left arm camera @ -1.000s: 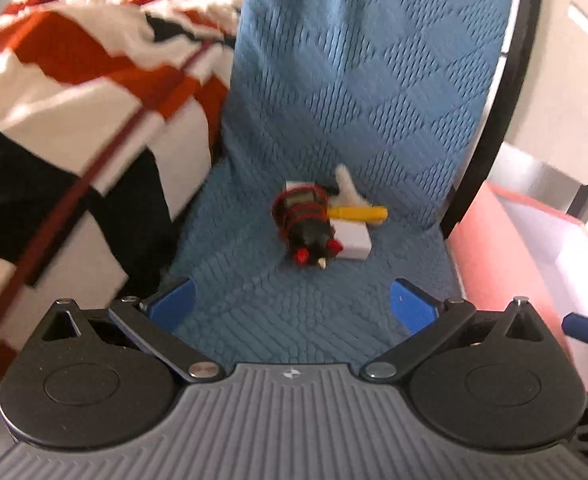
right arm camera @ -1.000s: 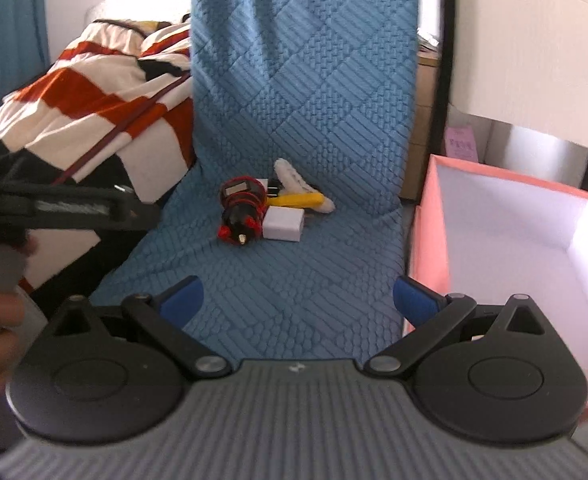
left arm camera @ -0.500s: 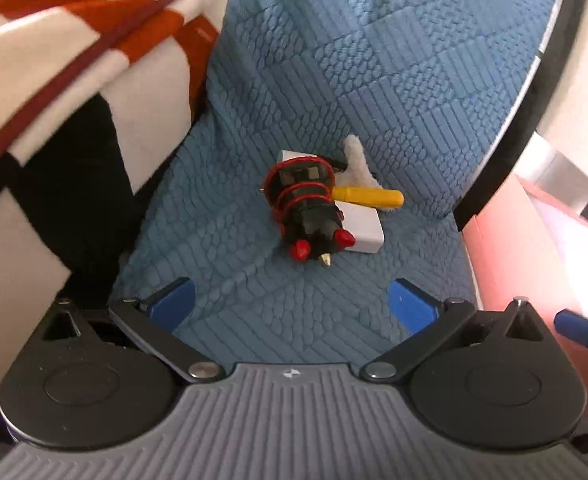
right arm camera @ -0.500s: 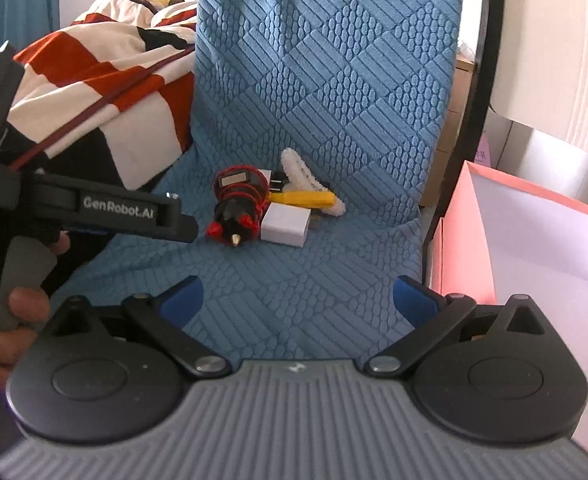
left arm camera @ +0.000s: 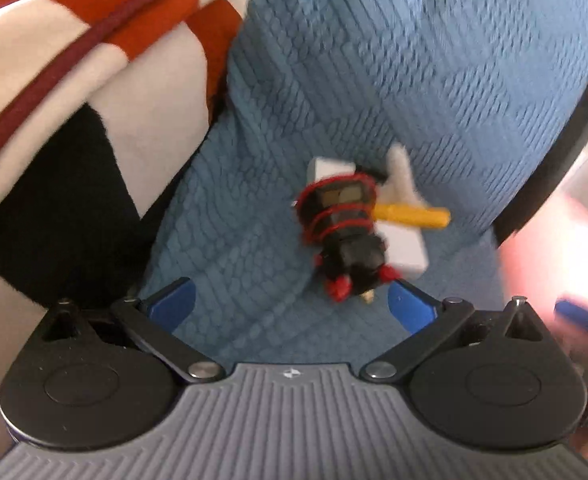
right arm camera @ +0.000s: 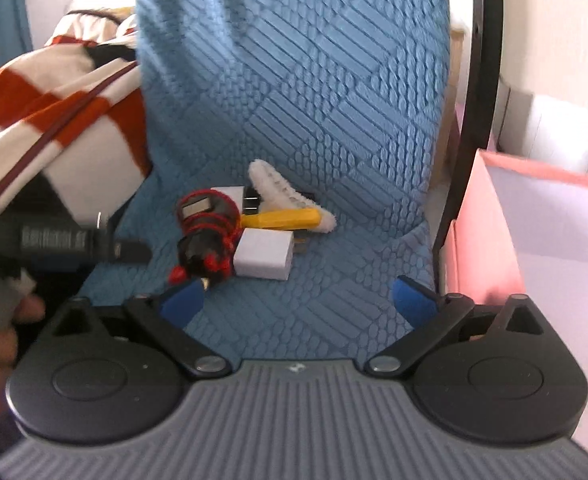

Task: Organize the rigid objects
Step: 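Move left tool toward red toy figure while right tool approaches white cube charger, then close left tool on red toy figure while right tool grasps white cube charger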

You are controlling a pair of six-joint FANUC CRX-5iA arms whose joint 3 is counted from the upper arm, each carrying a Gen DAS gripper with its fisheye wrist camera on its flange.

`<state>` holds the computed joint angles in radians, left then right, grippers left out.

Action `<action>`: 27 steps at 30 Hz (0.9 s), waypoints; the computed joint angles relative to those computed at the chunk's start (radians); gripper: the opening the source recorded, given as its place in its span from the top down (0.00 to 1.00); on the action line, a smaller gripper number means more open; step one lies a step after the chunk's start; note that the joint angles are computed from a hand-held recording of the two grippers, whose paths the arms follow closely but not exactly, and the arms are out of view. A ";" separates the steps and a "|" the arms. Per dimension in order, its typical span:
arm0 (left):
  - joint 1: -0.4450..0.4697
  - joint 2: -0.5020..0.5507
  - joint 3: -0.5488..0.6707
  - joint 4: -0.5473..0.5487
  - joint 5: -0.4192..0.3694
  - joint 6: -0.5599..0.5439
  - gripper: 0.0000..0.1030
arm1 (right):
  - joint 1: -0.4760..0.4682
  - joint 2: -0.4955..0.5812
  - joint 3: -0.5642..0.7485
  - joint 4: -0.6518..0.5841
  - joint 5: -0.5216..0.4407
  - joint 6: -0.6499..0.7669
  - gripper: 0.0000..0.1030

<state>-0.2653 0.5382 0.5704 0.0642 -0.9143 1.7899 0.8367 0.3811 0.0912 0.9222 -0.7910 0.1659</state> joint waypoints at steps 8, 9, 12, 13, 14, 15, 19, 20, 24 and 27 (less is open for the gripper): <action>-0.016 0.024 0.014 -0.003 -0.017 -0.041 0.06 | -0.073 0.070 0.128 -0.204 0.072 0.093 0.27; -0.024 0.030 0.028 -0.021 -0.018 -0.044 0.06 | -0.080 0.081 0.150 -0.240 0.083 0.125 0.28; -0.039 0.065 0.081 -0.027 -0.035 -0.069 0.12 | -0.091 0.124 0.220 -0.322 0.075 0.210 0.28; -0.042 0.078 0.099 -0.024 -0.038 -0.075 0.14 | -0.094 0.137 0.238 -0.340 0.073 0.223 0.28; -0.045 0.090 0.114 -0.021 -0.040 -0.082 0.17 | -0.099 0.153 0.261 -0.360 0.068 0.239 0.28; -0.047 0.101 0.129 -0.021 -0.041 -0.083 0.19 | -0.104 0.169 0.290 -0.389 0.058 0.266 0.28; -0.048 0.148 0.197 -0.011 -0.064 -0.095 0.31 | -0.119 0.226 0.395 -0.467 0.000 0.360 0.28; -0.048 0.158 0.212 -0.012 -0.071 -0.094 0.33 | -0.121 0.243 0.425 -0.478 -0.020 0.383 0.28; -0.044 0.166 0.213 0.010 -0.059 -0.116 0.37 | -0.136 0.314 0.561 -0.553 -0.115 0.459 0.28; -0.045 0.157 0.194 0.018 -0.029 -0.126 0.36 | -0.156 0.331 0.622 -0.661 -0.116 0.474 0.29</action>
<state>-0.3103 0.6952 0.7640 0.0819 -0.9431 1.6642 0.6809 0.7118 0.7131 0.2617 -0.9074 0.6400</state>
